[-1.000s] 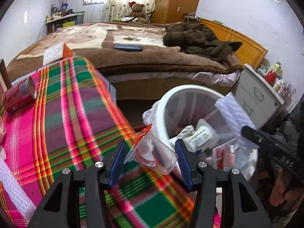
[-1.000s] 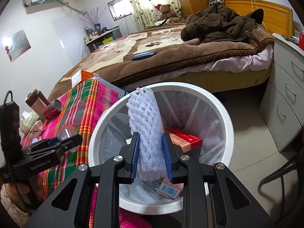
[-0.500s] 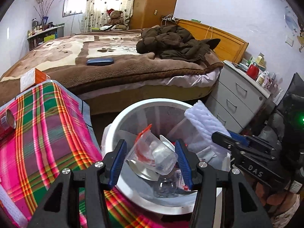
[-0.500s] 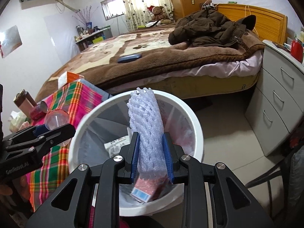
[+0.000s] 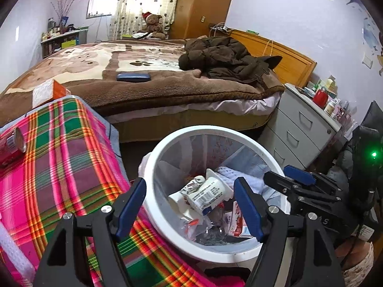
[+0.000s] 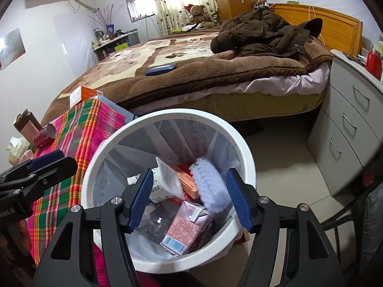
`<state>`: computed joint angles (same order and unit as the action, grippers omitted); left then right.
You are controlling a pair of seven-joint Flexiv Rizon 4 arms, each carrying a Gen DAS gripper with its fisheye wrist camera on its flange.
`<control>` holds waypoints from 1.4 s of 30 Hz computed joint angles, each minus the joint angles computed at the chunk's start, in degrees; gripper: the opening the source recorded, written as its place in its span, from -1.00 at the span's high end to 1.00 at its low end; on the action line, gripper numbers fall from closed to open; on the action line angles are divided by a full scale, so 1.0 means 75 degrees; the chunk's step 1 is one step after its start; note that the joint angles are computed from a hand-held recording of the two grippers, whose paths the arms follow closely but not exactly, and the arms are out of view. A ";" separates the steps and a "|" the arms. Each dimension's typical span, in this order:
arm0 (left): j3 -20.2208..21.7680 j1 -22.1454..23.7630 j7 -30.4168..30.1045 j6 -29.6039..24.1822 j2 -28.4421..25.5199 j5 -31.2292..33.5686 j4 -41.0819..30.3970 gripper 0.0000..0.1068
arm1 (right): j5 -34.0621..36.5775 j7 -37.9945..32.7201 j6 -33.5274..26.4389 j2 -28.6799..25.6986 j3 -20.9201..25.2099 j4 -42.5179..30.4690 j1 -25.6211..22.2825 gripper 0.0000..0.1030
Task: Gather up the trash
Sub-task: 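Open the right tool to drop the white foam net into the bin, then move the left tool back over the table while the right tool grasps another white foam net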
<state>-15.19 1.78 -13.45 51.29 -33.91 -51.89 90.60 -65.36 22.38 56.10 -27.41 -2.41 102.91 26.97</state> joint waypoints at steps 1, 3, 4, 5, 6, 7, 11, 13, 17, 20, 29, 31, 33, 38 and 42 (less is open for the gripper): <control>0.0010 0.0019 0.0002 0.0005 0.0002 -0.0012 0.0005 -0.45 | -0.0021 0.0013 0.0002 -0.0002 -0.0007 -0.0013 0.0006 -0.25; 0.0021 0.0064 0.0009 -0.0010 0.0028 -0.0051 0.0035 -0.45 | -0.0117 0.0058 0.0001 0.0003 -0.0026 -0.0044 0.0034 -0.25; 0.0028 0.0088 0.0022 0.0000 0.0049 -0.0083 0.0055 -0.45 | -0.0182 0.0085 -0.0023 0.0011 -0.0032 -0.0067 0.0065 -0.25; 0.0027 0.0115 0.0045 0.0007 0.0073 -0.0129 0.0078 -0.45 | -0.0221 0.0105 -0.0030 0.0002 -0.0033 -0.0093 0.0074 -0.25; 0.0030 0.0146 0.0063 0.0021 0.0103 -0.0193 0.0109 -0.45 | -0.0246 0.0112 -0.0049 -0.0007 -0.0029 -0.0131 0.0087 -0.25; 0.0026 0.0176 0.0100 0.0041 0.0133 -0.0267 0.0138 -0.45 | -0.0298 0.0132 -0.0054 -0.0013 -0.0033 -0.0159 0.0101 -0.25; 0.0075 0.0286 0.0241 0.0042 0.0232 -0.0498 0.0208 -0.45 | -0.0407 0.0159 -0.0093 -0.0084 -0.0032 -0.0331 0.0163 -0.25; 0.0087 0.0358 0.0321 0.0020 0.0279 -0.0650 0.0238 -0.45 | -0.0439 0.0146 -0.0116 -0.0130 -0.0029 -0.0421 0.0206 -0.25; 0.0160 0.0449 0.0369 -0.0009 0.0294 -0.0825 0.0202 -0.46 | -0.0422 0.0003 -0.0131 -0.0266 -0.0035 -0.0659 0.0288 -0.25; 0.0204 0.0517 0.0463 0.0019 0.0323 -0.0957 0.0212 -0.46 | -0.0442 -0.0091 -0.0091 -0.0371 -0.0079 -0.0839 0.0365 -0.25; 0.0307 0.0737 0.0686 0.0321 0.0316 -0.1378 0.0128 -0.46 | -0.0404 -0.0435 0.0185 -0.0867 -0.0275 -0.1587 0.0649 -0.25; 0.0338 0.0785 0.0681 0.0391 0.0275 -0.1380 0.0066 -0.46 | -0.0346 -0.0596 0.0290 -0.1012 -0.0325 -0.1793 0.0708 -0.25; 0.0350 0.0870 0.0669 0.0386 0.0232 -0.1382 0.0004 -0.46 | -0.0222 -0.0819 0.0382 -0.1158 -0.0366 -0.1997 0.0765 -0.25; 0.0356 0.1059 0.0517 0.0588 0.0030 -0.1330 -0.0251 -0.47 | 0.0163 -0.1361 0.0596 -0.1527 -0.0506 -0.2516 0.0946 -0.25; 0.0333 0.1190 0.0469 0.0864 -0.0127 -0.1259 -0.0440 -0.48 | 0.0598 -0.1890 0.0727 -0.1853 -0.0608 -0.2979 0.1088 -0.25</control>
<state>-12.69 10.70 -9.94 57.77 -34.87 -61.33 87.30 -60.88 8.20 61.56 -41.31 -6.97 80.57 35.13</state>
